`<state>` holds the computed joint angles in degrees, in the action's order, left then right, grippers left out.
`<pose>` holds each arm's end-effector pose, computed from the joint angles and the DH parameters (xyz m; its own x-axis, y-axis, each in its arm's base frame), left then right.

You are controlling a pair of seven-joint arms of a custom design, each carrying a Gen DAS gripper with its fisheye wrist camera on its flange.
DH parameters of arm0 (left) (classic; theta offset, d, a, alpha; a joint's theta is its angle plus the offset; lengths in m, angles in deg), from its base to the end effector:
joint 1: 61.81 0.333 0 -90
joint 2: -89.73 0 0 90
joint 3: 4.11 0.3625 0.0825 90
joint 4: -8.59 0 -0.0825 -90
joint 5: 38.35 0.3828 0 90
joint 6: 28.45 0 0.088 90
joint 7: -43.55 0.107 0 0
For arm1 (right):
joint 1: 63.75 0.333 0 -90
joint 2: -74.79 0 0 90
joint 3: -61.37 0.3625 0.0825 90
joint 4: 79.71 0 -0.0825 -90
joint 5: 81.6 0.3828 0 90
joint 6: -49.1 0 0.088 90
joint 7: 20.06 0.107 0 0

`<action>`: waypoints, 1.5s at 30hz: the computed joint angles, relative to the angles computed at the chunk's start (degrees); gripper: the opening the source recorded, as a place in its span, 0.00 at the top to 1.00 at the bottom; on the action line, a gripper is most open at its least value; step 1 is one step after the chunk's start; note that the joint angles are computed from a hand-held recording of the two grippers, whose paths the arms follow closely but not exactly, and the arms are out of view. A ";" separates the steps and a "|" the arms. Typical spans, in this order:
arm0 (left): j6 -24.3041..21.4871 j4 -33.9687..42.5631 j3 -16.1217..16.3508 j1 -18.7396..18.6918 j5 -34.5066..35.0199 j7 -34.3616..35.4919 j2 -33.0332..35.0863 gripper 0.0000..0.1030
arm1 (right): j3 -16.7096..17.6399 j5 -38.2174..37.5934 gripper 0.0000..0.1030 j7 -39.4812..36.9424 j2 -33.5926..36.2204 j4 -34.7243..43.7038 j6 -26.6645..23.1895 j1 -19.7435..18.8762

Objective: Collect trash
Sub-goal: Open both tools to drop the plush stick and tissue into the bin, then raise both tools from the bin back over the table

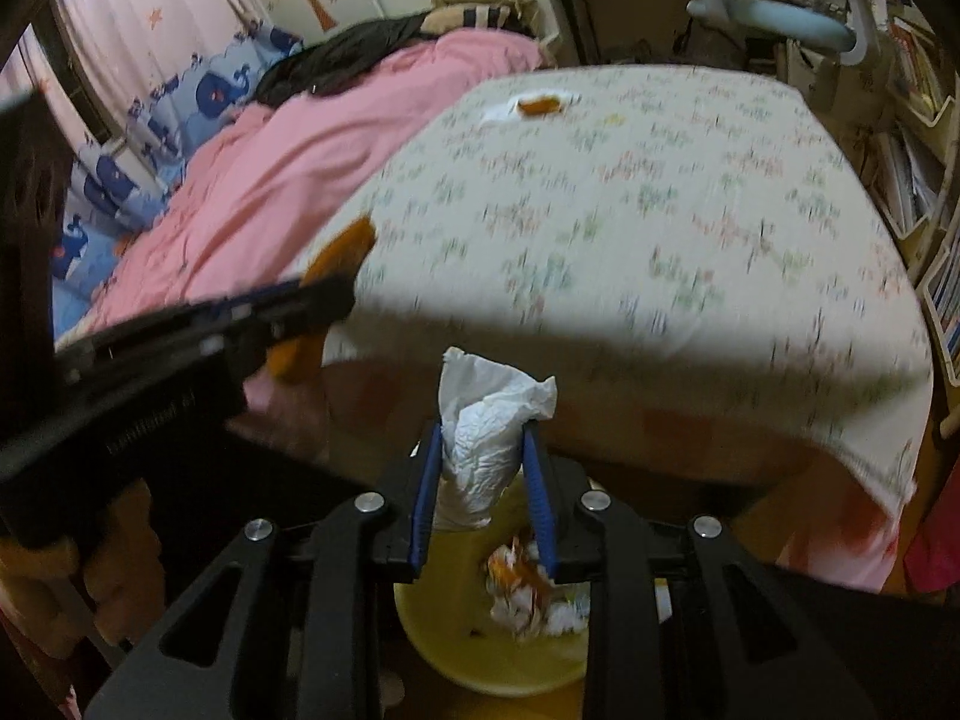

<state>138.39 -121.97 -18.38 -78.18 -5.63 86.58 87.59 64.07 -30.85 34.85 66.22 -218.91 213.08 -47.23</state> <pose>0.4553 -0.3098 0.4874 -0.2536 -0.9649 0.0676 -0.7429 0.1495 -0.6525 0.4774 0.1220 0.4610 0.2505 -0.9164 -0.3122 -0.8211 -0.0302 -0.5700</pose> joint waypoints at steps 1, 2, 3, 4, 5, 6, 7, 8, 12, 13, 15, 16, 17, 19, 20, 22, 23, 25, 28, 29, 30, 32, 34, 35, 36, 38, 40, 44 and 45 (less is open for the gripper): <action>-0.08 -0.43 -0.06 -0.12 -0.41 0.21 -0.25 0.86 | 0.19 -0.79 0.69 0.74 -0.19 -0.46 -0.50 -0.14; -0.14 -0.79 -0.08 -0.22 -0.78 0.43 -0.47 0.86 | 0.34 -1.85 0.64 1.78 -0.28 -0.84 -1.43 -0.34; -0.26 -1.08 -0.10 -0.33 -1.24 0.67 -0.61 0.86 | 0.57 -3.37 0.60 3.13 -0.28 -1.20 -2.21 -0.66; -0.39 -1.44 -0.13 -0.49 -1.93 0.99 -0.75 0.86 | 0.85 -4.57 0.51 4.32 -0.36 -1.66 -2.03 -0.86; -0.55 -1.80 -0.15 -0.69 -2.73 1.36 -0.86 0.86 | 1.25 -6.16 0.46 5.88 -0.45 -2.18 -1.38 -1.15; -0.65 -2.25 -0.16 -0.90 -3.66 1.81 -1.02 0.86 | 1.46 -7.21 0.45 7.01 -0.56 -2.61 -0.81 -1.29; -0.77 -2.65 -0.19 -1.13 -4.55 2.24 -1.14 0.86 | 1.47 -8.05 0.45 8.02 -0.62 -2.80 -0.35 -1.47; -0.84 -3.01 -0.16 -1.32 -5.35 2.80 -1.27 0.86 | 1.40 -8.30 0.43 8.59 -0.72 -3.02 0.14 -1.45; -1.42 -4.41 -0.15 -2.46 -9.93 5.88 -1.37 0.86 | 1.48 -10.04 0.38 13.34 -1.15 -4.22 3.74 -2.24; -1.69 -4.73 -0.14 -2.83 -11.42 7.01 -1.35 0.86 | 1.38 -9.95 0.37 14.12 -1.29 -4.50 4.63 -2.27; -2.36 -5.12 -0.21 -3.31 -13.39 8.47 -1.20 0.86 | 1.08 -9.26 0.35 15.16 -1.64 -5.09 6.80 -2.17; -2.80 -5.23 -0.28 -3.47 -14.13 8.84 -1.10 0.86 | 0.85 -8.80 0.34 15.31 -1.88 -5.35 7.63 -2.03; -3.08 -5.33 -0.26 -3.69 -15.40 9.87 -0.97 0.85 | 0.54 -7.97 0.34 15.16 -2.08 -5.57 8.56 -1.71; -3.88 -5.35 -0.21 -4.26 -18.95 12.98 -0.67 0.79 | -0.19 -6.15 0.33 14.38 -2.28 -5.72 9.59 -0.98; -4.42 -5.31 -0.34 -4.31 -19.44 13.31 -0.57 0.71 | -0.18 -6.05 0.33 14.46 -2.26 -5.76 9.98 -1.01; -4.79 -5.35 -0.58 -4.22 -19.33 12.86 -0.57 0.58 | -0.11 -5.91 0.31 14.56 -2.27 -5.85 10.65 -0.95; -4.77 -5.29 -0.70 -4.10 -18.64 12.16 -0.56 0.54 | -0.12 -5.85 0.31 14.57 -2.16 -5.75 10.93 -0.89; -4.99 -5.07 -0.88 -3.81 -16.60 10.60 -0.64 0.50 | -0.11 -5.79 0.30 14.52 -2.10 -5.75 11.32 -0.78; -4.97 -4.83 -1.04 -3.29 -12.99 7.41 -0.91 0.45 | 0.18 -6.34 0.30 14.94 -1.82 -5.70 11.77 -0.89; -4.95 -4.82 -0.99 -3.17 -12.26 6.75 -1.08 0.44 | 0.19 -6.43 0.30 14.97 -1.72 -5.63 11.83 -0.85; -4.90 -4.69 -0.99 -2.91 -10.84 5.52 -1.23 0.43 | 0.22 -6.40 0.30 14.98 -1.76 -5.73 12.21 -0.77; -4.75 -4.50 -1.08 -2.16 -6.59 1.94 -1.65 0.38 | 0.11 -6.27 0.30 14.79 -1.86 -5.84 12.93 -0.52; -4.51 -3.86 -1.13 -1.16 -1.55 -2.23 -1.96 0.35 | 0.20 -6.72 0.30 14.69 -1.74 -5.58 13.41 -0.60; -4.39 -3.21 -1.02 -0.59 0.74 -4.08 -2.03 0.34 | 0.43 -7.30 0.30 14.83 -1.60 -5.35 13.88 -0.80; -4.39 -2.35 -0.87 0.02 2.96 -5.96 -2.02 0.34 | 0.39 -7.60 0.29 14.67 -1.43 -4.92 13.96 -0.77; -4.53 -0.60 -0.47 0.99 6.08 -8.57 -1.83 0.32 | 0.31 -7.99 0.29 14.42 -0.91 -3.97 13.84 -0.67; -4.98 1.93 0.10 2.02 8.79 -10.41 -1.14 0.30 | 0.37 -8.69 0.29 14.37 -0.03 -2.56 13.48 -0.80; -6.63 6.77 1.01 3.53 14.44 -14.16 0.93 0.26 | 0.59 -10.43 0.29 14.27 2.38 0.96 12.52 -1.23; -6.99 8.15 1.37 3.83 15.07 -14.51 1.74 0.26 | 0.66 -10.75 0.29 14.19 3.04 1.93 12.47 -1.23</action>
